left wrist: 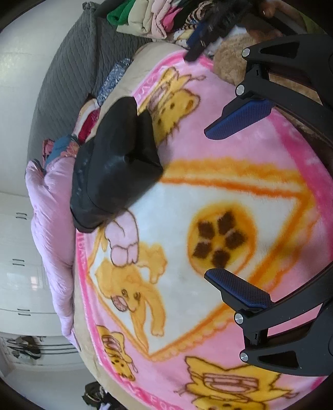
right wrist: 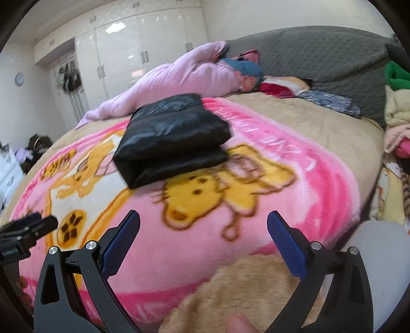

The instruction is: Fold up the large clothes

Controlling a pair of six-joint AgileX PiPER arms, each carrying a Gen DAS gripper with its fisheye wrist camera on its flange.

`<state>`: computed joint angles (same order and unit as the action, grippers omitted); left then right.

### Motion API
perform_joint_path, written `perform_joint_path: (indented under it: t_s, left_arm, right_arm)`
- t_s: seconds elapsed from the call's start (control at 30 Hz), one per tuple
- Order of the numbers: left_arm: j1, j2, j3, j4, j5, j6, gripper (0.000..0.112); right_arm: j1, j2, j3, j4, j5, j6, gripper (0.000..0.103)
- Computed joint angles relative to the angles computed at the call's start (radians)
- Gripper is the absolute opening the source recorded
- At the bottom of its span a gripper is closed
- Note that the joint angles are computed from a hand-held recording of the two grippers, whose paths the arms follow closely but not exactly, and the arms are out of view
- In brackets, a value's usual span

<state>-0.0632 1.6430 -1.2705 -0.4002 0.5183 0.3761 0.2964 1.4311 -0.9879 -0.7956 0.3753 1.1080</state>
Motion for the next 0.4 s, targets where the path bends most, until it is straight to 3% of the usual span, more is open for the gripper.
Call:
perform_joint_path:
  t_s: [0.1,0.2,0.3,0.4]
  left_arm:
    - [0.035,0.006,-0.004,-0.048,0.013,0.044,0.094]
    - [0.118,0.053,-0.083,-0.028,0.085,0.033,0.094]
    - [0.275,0.137,-0.223,0.067,0.173,-0.067,0.094]
    - [0.467,0.267,-0.427,0.234,0.245,-0.227,0.094]
  right_arm:
    - [-0.037,-0.061,0.05,-0.125,0.052,0.149,0.099]
    - [-0.109,-0.095,0.094,-0.238,0.186,0.292,0.099]
    - [-0.284,-0.062,0.095,-0.14,0.311,0.247,0.099]
    - [-0.526,-0.011,0.117,-0.061,0.323,0.199,0.099]
